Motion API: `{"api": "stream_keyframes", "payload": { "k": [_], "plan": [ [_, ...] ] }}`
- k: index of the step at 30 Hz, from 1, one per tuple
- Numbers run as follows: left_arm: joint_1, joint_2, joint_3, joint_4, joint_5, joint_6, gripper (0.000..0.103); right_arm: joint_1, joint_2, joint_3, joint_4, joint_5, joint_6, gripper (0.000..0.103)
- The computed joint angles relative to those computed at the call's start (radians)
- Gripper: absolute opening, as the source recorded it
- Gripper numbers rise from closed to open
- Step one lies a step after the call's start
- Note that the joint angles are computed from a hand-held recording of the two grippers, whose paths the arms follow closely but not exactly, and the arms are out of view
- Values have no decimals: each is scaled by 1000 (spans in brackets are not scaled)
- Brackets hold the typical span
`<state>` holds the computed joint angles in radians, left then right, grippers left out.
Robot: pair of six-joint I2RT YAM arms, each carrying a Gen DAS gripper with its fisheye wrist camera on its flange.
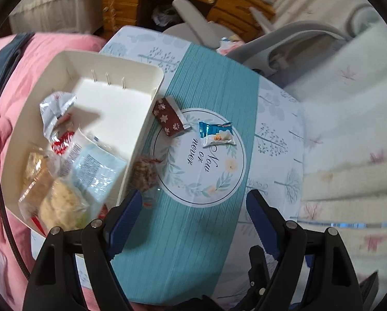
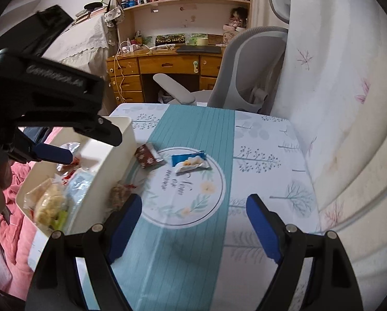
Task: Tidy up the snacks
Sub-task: 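Withdraw both tools from the tray toward the remaining brown packet and blue candy, then grasp the blue candy with the right tool while the left tool grasps the brown snowflake packet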
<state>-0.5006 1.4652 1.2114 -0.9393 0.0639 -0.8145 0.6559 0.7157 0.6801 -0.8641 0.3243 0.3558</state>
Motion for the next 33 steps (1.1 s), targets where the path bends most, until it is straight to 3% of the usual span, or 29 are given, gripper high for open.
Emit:
{"api": "stream_keyframes", "payload": {
  "k": [8,15,19,24,33],
  "plan": [
    [18,237,177,-41,-4,-124,81,-270,44,-125,275,-205,-278,83],
    [39,430,329,-74,-17,-178,81,-423,271,-196,605,-357,-425,83],
    [71,529,384,-65,18,-212,75,-467,403,-207,757,-402,-452,83],
    [104,646,470,-95,25,-228,57,-486,580,-199,916,-449,-459,83],
    [111,817,642,-166,-24,-218,47,-441,790,-149,1044,-454,-458,83]
  ]
}}
